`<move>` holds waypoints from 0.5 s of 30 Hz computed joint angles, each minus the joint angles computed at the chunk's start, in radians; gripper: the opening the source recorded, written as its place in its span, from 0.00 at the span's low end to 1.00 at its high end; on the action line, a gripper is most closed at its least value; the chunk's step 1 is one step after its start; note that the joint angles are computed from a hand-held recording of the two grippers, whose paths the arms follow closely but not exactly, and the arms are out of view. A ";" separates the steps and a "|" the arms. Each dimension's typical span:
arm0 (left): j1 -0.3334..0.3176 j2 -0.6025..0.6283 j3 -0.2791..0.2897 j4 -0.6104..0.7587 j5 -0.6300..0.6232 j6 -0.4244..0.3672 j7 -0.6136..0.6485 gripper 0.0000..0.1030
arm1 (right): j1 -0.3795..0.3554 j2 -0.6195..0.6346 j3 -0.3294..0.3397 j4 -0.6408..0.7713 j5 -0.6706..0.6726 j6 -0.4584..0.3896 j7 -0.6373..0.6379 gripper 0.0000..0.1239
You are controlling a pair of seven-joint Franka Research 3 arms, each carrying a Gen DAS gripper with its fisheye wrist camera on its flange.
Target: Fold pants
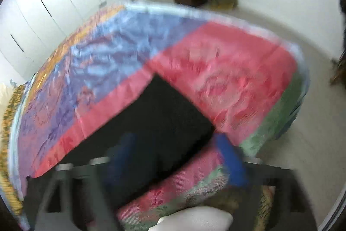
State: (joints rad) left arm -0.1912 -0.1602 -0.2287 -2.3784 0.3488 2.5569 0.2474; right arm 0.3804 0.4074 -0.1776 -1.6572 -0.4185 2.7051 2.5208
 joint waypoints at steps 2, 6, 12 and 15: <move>0.005 -0.079 -0.028 -0.027 0.063 -0.075 -0.075 0.68 | 0.070 -0.029 -0.065 -0.021 -0.132 -0.007 0.109 0.73; 0.045 -0.163 -0.061 -0.038 0.237 -0.102 -0.179 0.81 | 0.082 -0.046 -0.039 -0.012 -0.242 0.012 0.177 0.73; 0.106 0.040 0.001 0.060 0.351 -0.003 -0.040 0.85 | -0.035 0.114 0.211 0.146 0.082 0.103 -0.221 0.74; 0.100 0.166 0.033 0.122 0.333 -0.170 0.016 0.77 | -0.057 0.226 0.290 0.239 0.187 0.058 -0.355 0.74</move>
State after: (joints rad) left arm -0.0915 0.0053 -0.1956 -2.2567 0.6814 2.3872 0.2631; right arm 0.3239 0.6333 0.1128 -1.4177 -0.2314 2.7633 2.1659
